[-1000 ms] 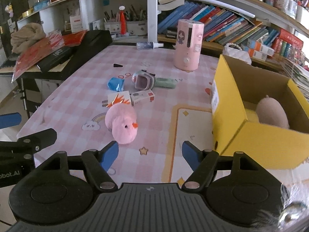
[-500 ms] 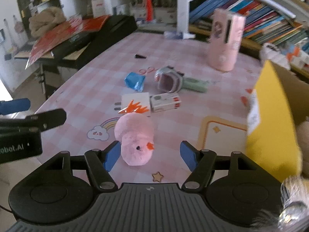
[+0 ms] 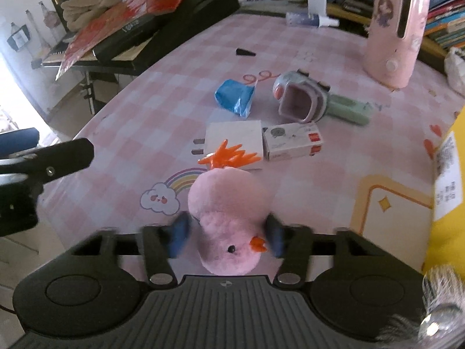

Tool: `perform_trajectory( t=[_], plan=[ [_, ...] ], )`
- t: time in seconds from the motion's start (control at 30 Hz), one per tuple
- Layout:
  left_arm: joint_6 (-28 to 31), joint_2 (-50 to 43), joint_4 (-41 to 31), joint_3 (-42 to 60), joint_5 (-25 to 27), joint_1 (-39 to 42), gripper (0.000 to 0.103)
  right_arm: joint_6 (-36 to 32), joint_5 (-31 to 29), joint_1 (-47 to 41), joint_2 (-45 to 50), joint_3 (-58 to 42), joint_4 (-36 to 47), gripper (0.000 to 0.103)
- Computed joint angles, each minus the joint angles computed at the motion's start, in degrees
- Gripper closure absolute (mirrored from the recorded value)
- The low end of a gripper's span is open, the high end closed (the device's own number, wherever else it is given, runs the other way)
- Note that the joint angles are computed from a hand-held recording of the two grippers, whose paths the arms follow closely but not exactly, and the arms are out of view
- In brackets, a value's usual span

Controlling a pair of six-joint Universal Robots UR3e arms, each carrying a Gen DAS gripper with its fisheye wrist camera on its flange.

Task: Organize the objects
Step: 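Grasp the pink plush chick with the right tool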

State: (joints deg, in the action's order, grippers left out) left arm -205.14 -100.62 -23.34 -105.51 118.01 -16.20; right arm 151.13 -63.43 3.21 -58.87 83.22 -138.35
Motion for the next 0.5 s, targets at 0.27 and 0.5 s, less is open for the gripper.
perform_trajectory(
  t=[0.27, 0.5],
  plan=[
    [-0.1, -3.1, 1.0, 3.2, -1.0, -0.1, 0.019, 0.6, 4.2, -4.2, -5.4, 6.9, -10.4, 0.062],
    [1.9, -8.1, 1.5, 8.5, -4.6, -0.4, 0.019, 7.2, 1.9, -7.2, -6.5, 9.2, -21.3, 0.062]
  ],
)
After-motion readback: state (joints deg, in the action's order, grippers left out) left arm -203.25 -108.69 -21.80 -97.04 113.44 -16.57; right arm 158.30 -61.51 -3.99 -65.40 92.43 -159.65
